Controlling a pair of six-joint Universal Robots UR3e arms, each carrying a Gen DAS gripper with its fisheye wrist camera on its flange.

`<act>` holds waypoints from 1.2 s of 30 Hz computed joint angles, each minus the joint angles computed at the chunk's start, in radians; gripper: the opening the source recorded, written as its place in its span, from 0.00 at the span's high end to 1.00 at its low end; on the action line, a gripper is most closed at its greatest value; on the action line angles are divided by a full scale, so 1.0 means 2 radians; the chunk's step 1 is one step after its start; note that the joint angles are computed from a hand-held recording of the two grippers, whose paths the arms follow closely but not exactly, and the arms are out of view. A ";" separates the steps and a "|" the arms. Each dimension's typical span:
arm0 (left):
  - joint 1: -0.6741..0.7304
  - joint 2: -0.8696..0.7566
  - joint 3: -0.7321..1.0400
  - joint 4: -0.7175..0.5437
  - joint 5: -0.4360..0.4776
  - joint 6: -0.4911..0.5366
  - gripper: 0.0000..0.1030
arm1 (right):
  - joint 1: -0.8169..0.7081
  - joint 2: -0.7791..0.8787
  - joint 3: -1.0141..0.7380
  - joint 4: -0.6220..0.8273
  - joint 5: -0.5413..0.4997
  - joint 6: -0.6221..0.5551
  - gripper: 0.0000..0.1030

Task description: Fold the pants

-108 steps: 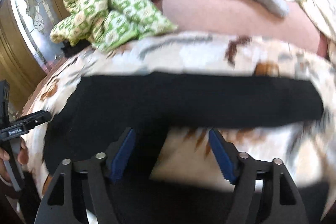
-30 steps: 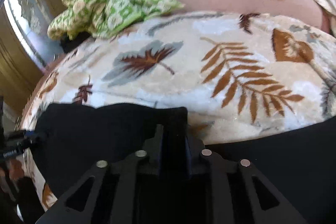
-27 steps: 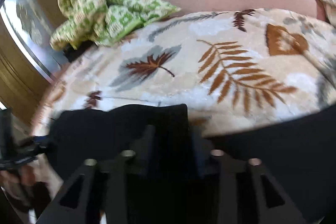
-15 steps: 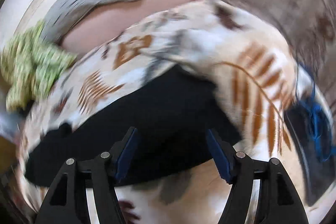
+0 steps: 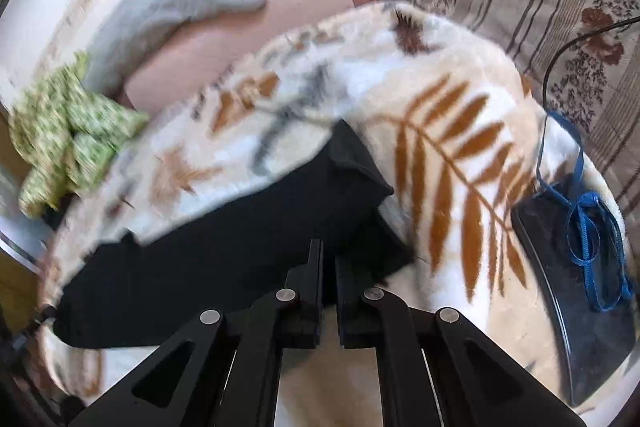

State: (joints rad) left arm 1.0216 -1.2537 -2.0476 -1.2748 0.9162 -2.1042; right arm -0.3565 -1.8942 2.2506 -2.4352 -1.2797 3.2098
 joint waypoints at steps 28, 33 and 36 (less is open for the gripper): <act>0.022 -0.070 -0.016 0.174 0.032 -0.102 0.38 | 0.334 0.481 -0.526 0.010 -0.002 0.078 0.86; 0.018 -0.094 -0.022 0.202 0.041 -0.114 0.33 | 0.326 0.456 -0.466 -0.064 -0.009 0.090 0.91; 0.007 -0.121 -0.015 0.210 0.056 -0.131 0.32 | 0.337 0.481 -0.493 -0.053 -0.036 0.097 0.92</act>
